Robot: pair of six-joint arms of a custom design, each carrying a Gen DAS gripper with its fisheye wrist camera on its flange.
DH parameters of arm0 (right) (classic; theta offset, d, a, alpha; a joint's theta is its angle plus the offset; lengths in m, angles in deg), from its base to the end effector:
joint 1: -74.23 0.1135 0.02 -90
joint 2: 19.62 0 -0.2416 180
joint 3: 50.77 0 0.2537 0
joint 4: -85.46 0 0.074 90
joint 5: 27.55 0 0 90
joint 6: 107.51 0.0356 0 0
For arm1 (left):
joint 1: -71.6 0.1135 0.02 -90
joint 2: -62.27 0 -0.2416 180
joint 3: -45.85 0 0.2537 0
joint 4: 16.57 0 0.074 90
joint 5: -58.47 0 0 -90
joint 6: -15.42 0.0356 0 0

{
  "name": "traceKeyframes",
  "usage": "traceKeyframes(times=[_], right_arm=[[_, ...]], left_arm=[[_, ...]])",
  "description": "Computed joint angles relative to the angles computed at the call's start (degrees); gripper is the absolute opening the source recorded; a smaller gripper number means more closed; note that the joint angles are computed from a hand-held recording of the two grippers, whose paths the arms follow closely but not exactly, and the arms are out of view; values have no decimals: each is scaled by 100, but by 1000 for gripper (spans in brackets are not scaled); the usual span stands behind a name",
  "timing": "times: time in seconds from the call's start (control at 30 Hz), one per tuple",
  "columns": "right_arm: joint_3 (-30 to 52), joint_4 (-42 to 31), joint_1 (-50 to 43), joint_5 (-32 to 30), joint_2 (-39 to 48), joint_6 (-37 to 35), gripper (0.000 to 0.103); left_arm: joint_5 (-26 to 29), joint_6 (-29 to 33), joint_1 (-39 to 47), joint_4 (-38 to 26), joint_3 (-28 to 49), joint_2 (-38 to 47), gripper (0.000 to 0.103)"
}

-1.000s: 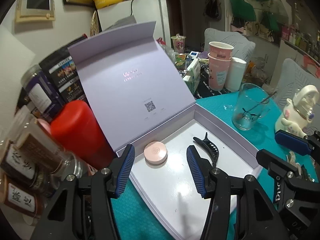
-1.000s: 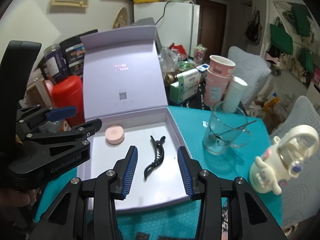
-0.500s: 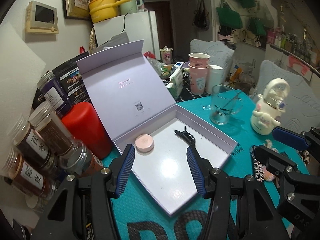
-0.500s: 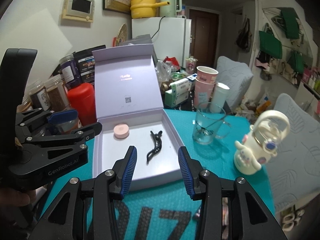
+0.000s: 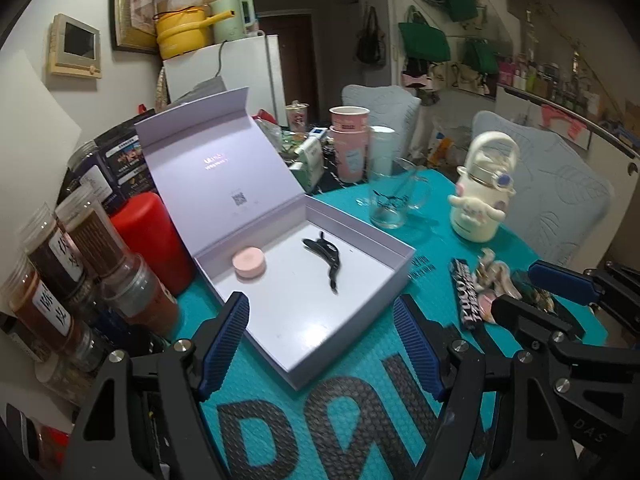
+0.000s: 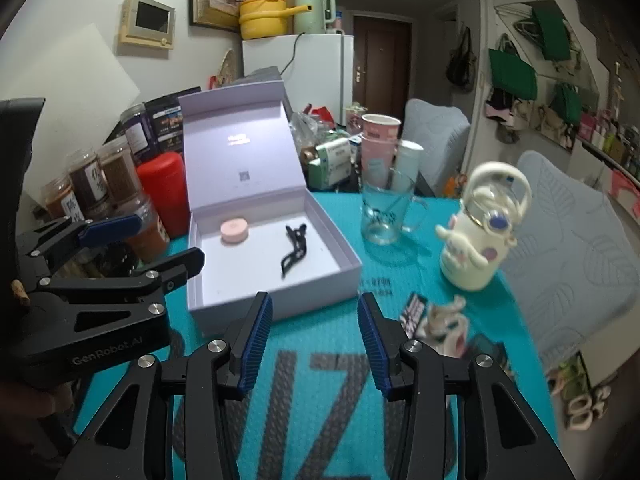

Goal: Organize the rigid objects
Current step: 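Withdraw both grippers from the white box back over the table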

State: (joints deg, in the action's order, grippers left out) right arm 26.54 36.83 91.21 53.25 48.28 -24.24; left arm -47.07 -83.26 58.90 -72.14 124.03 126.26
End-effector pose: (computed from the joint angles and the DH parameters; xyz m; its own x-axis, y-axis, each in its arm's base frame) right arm 0.2508 0.0825 0.3098 -0.5529 -0.2898 -0.7812 -0.4748 0.8800 0.0096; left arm 0.2375 -0.0437 0.3212 -0.6399 -0.0048 -0.7685 -0.0818 0.9947 0.0618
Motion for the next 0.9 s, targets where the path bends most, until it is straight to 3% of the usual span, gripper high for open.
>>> traceKeyframes(times=[0.17, 0.5, 0.9], right_arm=[[-490, -17, -270, -19, -489, 100, 49], [-1335, 35, -711, -30, -1400, -24, 73], [-2014, -134, -1574, -185, -1984, 35, 74]], left_arm=[[2, -72, -237, 48, -321, -237, 76], [319, -153, -581, 177, -722, -282, 76], [339, -40, -1086, 642, -963, 44, 76]])
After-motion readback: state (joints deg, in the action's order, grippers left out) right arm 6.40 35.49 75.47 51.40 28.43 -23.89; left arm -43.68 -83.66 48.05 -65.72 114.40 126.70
